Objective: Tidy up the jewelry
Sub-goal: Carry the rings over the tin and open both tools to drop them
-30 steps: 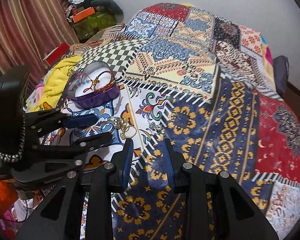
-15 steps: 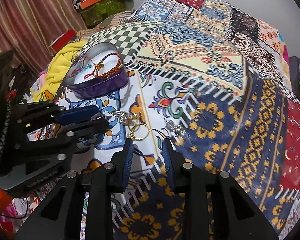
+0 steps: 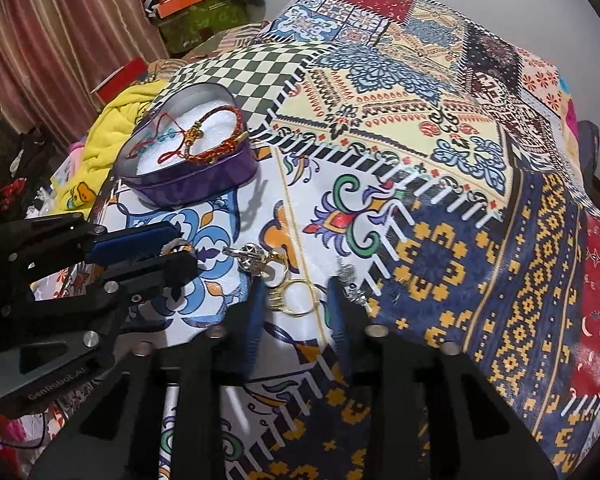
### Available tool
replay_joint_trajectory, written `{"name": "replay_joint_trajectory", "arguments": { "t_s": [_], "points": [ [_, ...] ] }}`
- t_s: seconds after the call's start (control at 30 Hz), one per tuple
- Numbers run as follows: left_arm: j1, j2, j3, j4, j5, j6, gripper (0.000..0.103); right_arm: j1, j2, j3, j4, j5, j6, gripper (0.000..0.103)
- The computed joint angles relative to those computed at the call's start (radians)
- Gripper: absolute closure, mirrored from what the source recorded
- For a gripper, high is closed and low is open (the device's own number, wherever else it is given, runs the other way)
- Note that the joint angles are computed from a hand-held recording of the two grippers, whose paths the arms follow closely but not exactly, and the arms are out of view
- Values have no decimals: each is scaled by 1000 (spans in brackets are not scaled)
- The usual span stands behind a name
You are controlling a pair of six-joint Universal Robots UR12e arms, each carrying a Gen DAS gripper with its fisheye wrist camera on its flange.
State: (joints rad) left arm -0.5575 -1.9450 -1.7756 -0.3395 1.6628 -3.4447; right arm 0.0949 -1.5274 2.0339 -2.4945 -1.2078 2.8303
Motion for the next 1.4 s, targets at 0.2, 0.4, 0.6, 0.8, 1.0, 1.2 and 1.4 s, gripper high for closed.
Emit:
{"name": "replay_joint_trajectory", "arguments": {
  "t_s": [0.2,0.4,0.6,0.8,1.0,1.2,1.4],
  "points": [
    [-2,9,-4,-3,-3,-8,82,-12,-13,6,14,22,0,80],
    [-9,25,-7,10,18,0,82,-16,-32,11,0,28,19,80],
    [-16,45,-10,38,54,6,82,-27,-53,7,-23,57,36,80],
    [-20,67,-15,73,89,10,82,-21,-68,0,-95,58,62,80],
    [-20,82,-14,118,130,25,82,-12,-70,-15,-160,70,75,80],
    [-13,88,-14,149,162,32,82,-3,-54,-33,-196,102,95,80],
    [0,89,-19,158,173,31,82,14,-28,-53,-209,125,100,80]
  ]
}}
